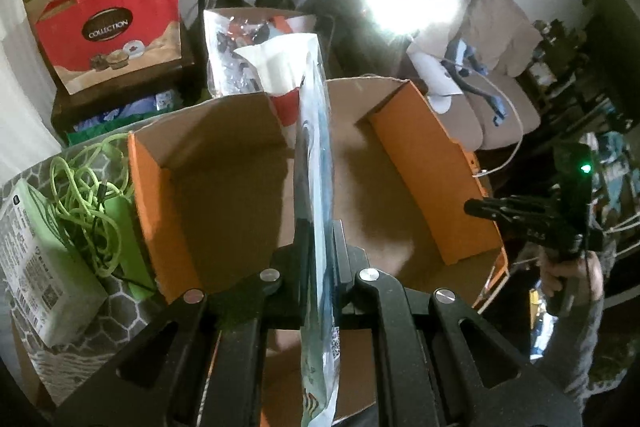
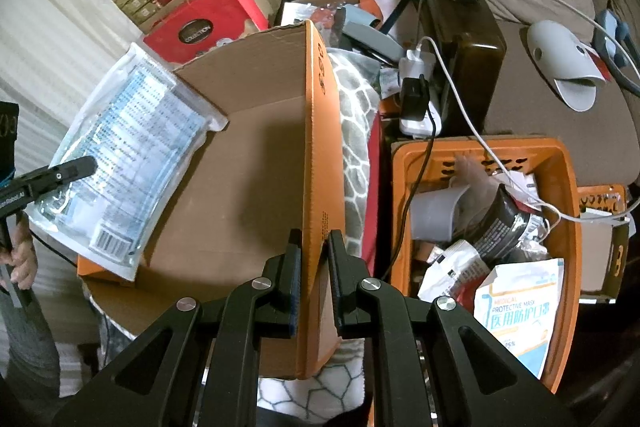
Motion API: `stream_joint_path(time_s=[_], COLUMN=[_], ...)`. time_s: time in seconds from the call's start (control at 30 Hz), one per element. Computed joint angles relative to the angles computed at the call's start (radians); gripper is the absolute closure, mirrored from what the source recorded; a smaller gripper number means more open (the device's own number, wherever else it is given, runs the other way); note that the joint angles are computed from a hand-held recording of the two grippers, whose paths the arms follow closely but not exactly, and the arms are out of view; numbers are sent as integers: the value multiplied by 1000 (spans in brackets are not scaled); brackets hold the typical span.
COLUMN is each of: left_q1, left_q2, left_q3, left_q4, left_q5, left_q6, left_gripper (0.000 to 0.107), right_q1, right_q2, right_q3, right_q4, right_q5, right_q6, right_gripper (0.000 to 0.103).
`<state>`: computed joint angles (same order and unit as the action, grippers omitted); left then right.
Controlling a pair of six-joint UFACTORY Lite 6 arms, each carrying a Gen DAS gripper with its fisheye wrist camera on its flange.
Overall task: Organize objects
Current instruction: 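Carry the mask bag with the left gripper over the orange box, then lower the mask bag into the box and open the left gripper, then move the left gripper back to the pale green pack on the cushion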
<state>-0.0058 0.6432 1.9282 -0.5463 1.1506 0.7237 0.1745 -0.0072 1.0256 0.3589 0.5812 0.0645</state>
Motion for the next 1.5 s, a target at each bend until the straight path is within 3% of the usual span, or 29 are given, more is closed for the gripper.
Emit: stream_joint_path(time_s=[0.27,0.57,0.73,0.9,1.03,1.23,1.5], left_q1=[-114,-199,-184,-139,-82,53,259], left_q2=[-51,-71,-144,-178,-208,-178,98], left_q3=[-118,-165,-206,-205,-200,-126,235], left_q4=[11,-98,-108,-81,-55,9,50], left_q5=[-69,-6,-14,-7,-23,-61,40], left_q6=[-125,-118,-63,-41,-4,70,42], left_gripper=[95,67,46,43,28,18,15], right_q1=[1,2,4,5,5,15,16], right_q2=[4,3,2,2,3,3,4], right_q3=[6,7,6,7,8,11,12], right_q4=[-17,-18,-26,-24,-26,-50,-51], right_q5=[5,7,8,7,8,9,9], right_q6=[20,26,30,32,31,56,59], right_gripper=[92,92,92,92,92,92,92])
